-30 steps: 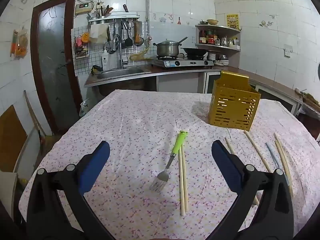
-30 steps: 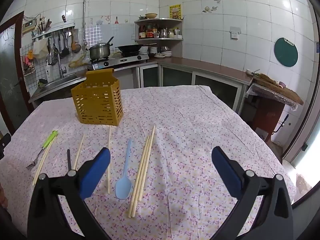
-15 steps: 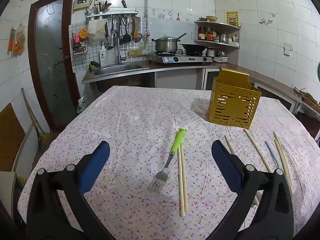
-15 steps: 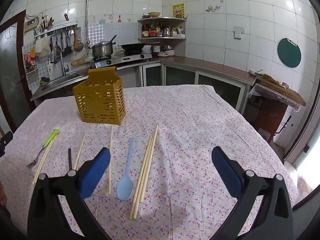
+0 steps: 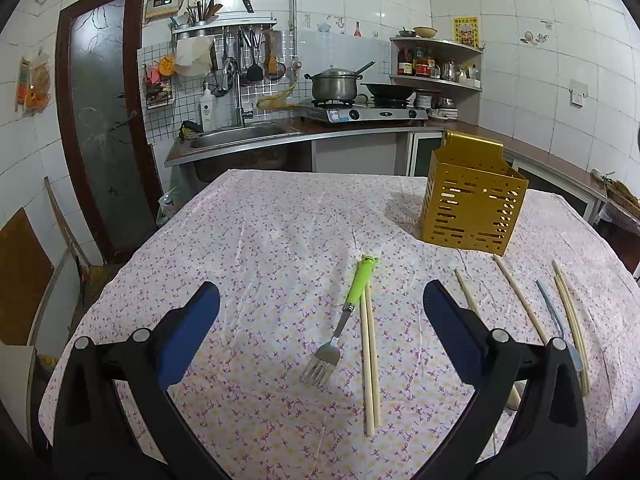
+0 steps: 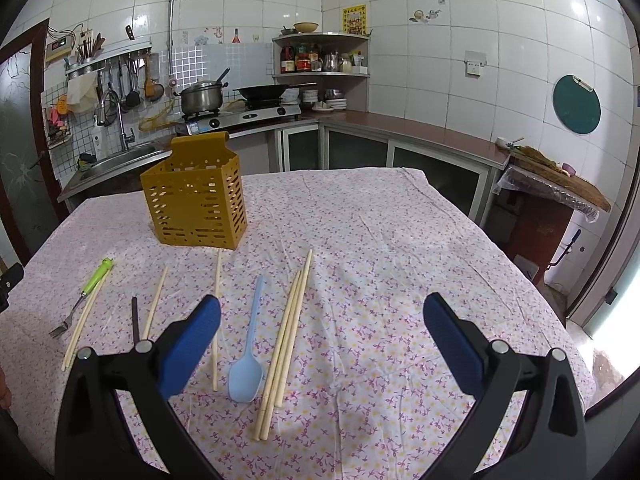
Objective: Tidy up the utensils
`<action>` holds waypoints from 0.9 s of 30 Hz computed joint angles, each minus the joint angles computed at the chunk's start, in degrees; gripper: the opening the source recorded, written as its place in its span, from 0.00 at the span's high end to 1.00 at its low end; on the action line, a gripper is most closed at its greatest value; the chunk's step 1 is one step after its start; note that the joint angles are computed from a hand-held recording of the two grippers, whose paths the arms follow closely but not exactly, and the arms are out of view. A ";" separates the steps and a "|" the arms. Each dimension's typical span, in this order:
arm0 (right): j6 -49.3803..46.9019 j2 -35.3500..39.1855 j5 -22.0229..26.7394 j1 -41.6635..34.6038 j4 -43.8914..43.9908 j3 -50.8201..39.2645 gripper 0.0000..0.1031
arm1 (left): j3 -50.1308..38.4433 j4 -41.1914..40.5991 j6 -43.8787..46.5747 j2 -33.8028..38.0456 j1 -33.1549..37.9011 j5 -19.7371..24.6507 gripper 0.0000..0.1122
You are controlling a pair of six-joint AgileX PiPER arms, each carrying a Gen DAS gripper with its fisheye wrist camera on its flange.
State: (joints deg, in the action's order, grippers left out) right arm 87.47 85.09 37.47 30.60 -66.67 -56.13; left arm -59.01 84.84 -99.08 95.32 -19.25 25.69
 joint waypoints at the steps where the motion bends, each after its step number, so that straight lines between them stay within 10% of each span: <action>1: -0.02 0.02 0.00 0.04 0.04 -0.05 0.04 | 0.13 0.48 -0.49 -0.02 -0.08 0.13 0.12; 27: 1.36 -2.75 0.81 2.82 -1.37 2.01 0.04 | 4.19 3.29 -3.84 -3.84 -1.60 0.53 0.13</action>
State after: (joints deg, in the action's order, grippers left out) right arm 88.84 82.34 38.28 33.43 -68.04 -54.12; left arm -54.83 88.13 -102.92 91.48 -20.84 26.22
